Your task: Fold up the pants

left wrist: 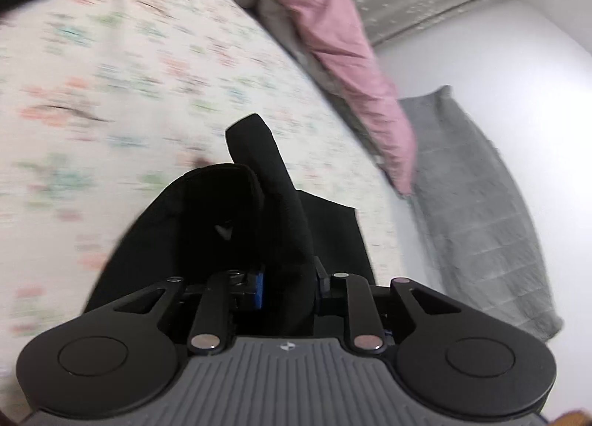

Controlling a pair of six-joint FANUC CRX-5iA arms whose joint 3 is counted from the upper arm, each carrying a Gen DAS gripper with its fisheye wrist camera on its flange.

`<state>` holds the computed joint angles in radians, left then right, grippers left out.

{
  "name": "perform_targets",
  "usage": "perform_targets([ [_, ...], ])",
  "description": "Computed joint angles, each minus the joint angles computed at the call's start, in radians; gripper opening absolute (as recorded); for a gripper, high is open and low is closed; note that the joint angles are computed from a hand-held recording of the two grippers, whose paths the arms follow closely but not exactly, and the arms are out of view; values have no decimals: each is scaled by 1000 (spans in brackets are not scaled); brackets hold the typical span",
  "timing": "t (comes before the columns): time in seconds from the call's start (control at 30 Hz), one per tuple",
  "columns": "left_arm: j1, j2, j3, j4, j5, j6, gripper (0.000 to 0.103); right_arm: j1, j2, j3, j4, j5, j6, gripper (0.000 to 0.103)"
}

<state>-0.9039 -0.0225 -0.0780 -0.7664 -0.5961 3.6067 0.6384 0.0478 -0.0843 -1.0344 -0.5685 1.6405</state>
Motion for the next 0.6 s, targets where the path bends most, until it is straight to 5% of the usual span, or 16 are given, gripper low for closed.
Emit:
perform_targets([
  [0.17,14,131,110,-158,99,166,46,-31,19,67,180,26,-68,11],
  [0.27,12,199,176,-263,93,280,45,-53,54,132,268,17,-89,11],
  [0.37,5,245,238,-294,29,259,45,-69,96,197,303,17,-80,11],
  [0.43,1,271,275,-275,-33,182,46,-76,119,223,299,17,-53,11],
  [0.5,27,307,334,-122,-133,-44,49,-64,150,244,350,21,-80,13],
  [0.6,33,364,422,-11,-294,-292,60,-12,191,229,561,40,-290,20],
])
